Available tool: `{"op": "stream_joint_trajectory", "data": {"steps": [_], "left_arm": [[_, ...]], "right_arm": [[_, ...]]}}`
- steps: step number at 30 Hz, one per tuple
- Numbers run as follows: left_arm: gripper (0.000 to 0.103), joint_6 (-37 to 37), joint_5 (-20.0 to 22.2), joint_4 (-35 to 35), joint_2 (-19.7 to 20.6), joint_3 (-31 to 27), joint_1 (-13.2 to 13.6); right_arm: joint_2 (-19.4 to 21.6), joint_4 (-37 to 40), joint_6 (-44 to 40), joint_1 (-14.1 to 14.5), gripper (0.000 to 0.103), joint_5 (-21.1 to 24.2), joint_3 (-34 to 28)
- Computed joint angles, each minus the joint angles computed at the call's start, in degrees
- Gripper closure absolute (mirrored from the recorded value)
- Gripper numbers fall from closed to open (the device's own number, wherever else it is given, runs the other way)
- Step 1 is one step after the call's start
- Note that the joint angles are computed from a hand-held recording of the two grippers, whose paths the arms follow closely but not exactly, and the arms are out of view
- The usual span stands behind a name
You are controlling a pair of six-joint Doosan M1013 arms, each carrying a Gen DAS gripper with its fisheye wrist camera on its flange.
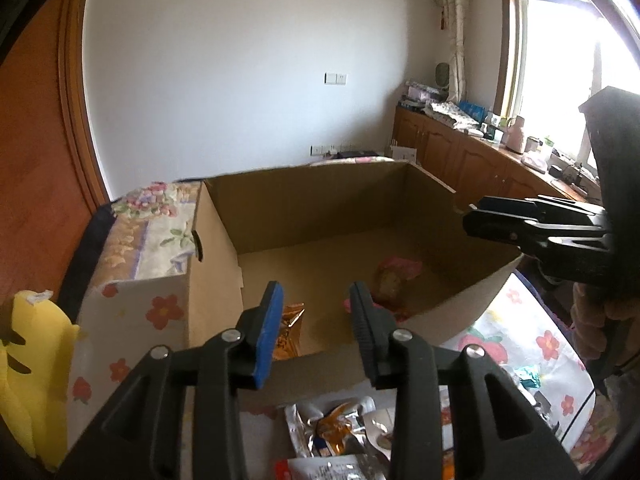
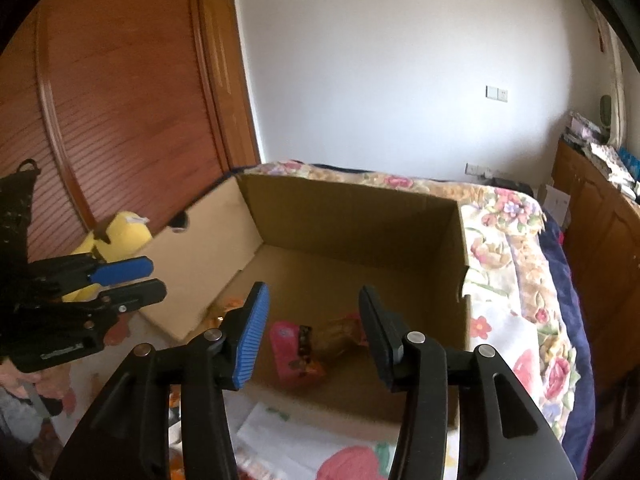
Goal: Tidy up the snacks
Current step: 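Move both tools back to the snacks on the table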
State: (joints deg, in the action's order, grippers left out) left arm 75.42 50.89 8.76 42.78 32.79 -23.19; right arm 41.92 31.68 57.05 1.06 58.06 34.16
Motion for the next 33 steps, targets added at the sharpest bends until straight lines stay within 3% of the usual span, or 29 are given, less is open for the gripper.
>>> {"op": "stream_joint_trajectory", "data": {"steps": [6, 12, 17, 24, 33], "left_arm": [[0.068, -0.4, -2.8, 0.7, -3.4, 5.0, -0.3], [0.064, -1.8, -7.4, 0.7, -8.3, 14.1, -0.5], [0.064, -5.0, -8.2, 6.0, -10.7, 20.1, -1.4], [0.063, -6.2, -7.3, 6.4, -11.9, 24.4, -1.9], [0.063, -6.8, -5.8, 4.2, -12.0, 27.5, -2.0]], "right_arm": [[-4.4, 1.6, -2.4, -0.4, 0.053, -1.0, 5.9], [-8.8, 4.1, -4.9, -1.3, 0.049, -1.8, 13.8], [-12.0, 3.8, -6.8, -1.4, 0.048, -4.1, 20.2], [-13.5, 2.2, -7.4, -1.2, 0.045, -4.2, 25.1], [-11.9, -2.4, -6.2, -0.1, 0.043, -1.0, 25.8]]}}
